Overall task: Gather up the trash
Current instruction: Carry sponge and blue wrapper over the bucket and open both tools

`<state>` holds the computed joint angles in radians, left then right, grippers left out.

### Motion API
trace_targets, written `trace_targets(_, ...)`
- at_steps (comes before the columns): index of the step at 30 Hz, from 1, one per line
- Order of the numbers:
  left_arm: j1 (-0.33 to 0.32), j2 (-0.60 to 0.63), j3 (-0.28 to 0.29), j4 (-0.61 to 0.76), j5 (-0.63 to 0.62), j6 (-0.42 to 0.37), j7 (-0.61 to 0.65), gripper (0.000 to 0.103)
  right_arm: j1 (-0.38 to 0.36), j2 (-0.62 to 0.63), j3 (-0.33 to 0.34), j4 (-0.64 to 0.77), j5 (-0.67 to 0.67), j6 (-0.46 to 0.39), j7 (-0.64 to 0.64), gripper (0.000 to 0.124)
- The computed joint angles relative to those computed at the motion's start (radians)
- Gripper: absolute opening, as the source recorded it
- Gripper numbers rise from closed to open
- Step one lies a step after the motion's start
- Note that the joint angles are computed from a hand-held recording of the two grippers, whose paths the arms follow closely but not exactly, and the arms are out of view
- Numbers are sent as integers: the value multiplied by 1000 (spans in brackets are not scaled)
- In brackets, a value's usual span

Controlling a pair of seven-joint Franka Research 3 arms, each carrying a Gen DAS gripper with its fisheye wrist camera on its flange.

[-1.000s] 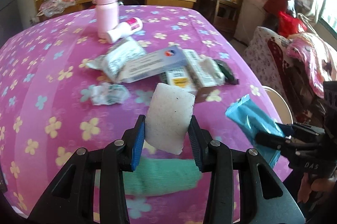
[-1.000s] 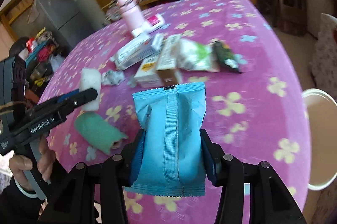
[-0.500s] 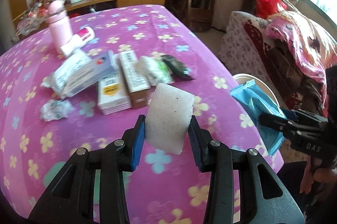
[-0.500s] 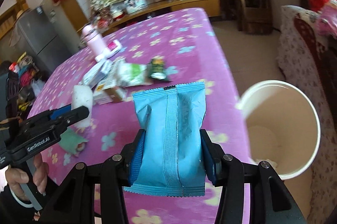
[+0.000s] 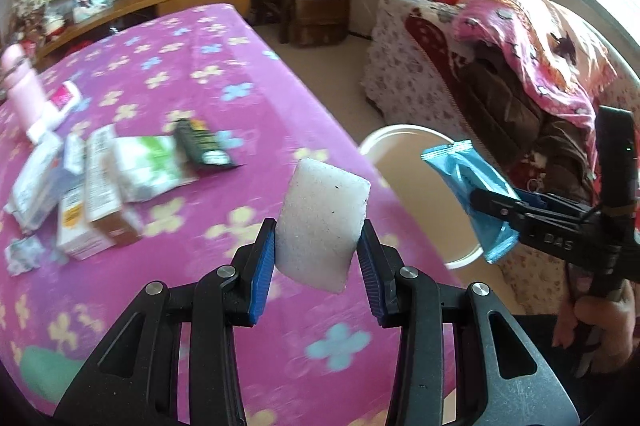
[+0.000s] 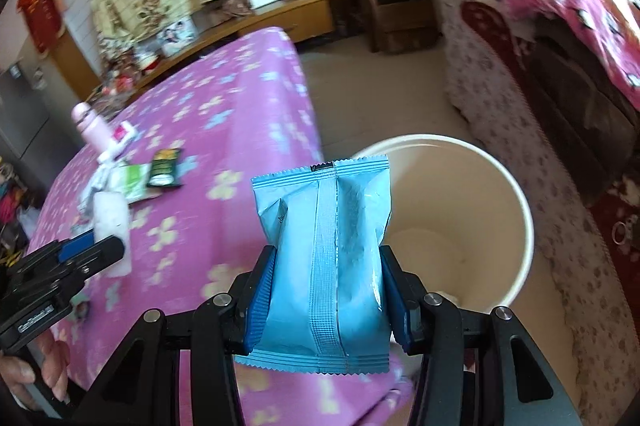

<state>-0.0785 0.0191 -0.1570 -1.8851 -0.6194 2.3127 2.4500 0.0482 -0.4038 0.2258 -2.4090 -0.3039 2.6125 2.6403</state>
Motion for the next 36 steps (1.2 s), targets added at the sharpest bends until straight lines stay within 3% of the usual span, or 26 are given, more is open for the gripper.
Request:
trace_targets(8,-45,70,-51,57,15,-53,-53,38,-61,-32,-21,-71,-11,-33,38,48)
trace_targets(20,-78,162,-114,110,43,-42,-111,42,-93,-36,-41,-114,-8,-68,58,48)
trace_targets(24,-73,187,-124,136,37,-68,-127,48,-109,-33,-29,-107,-34,-100,88,56)
trace_targets(27,-67,182,-128,130,26,-65,-122,53,-110,-28,-26,-94,-63,-135,113,70)
trace_targets(36,-52,151,-114,108,13,-62,-116,55,-87,-32,-47,-101,-66,-111,132,71)
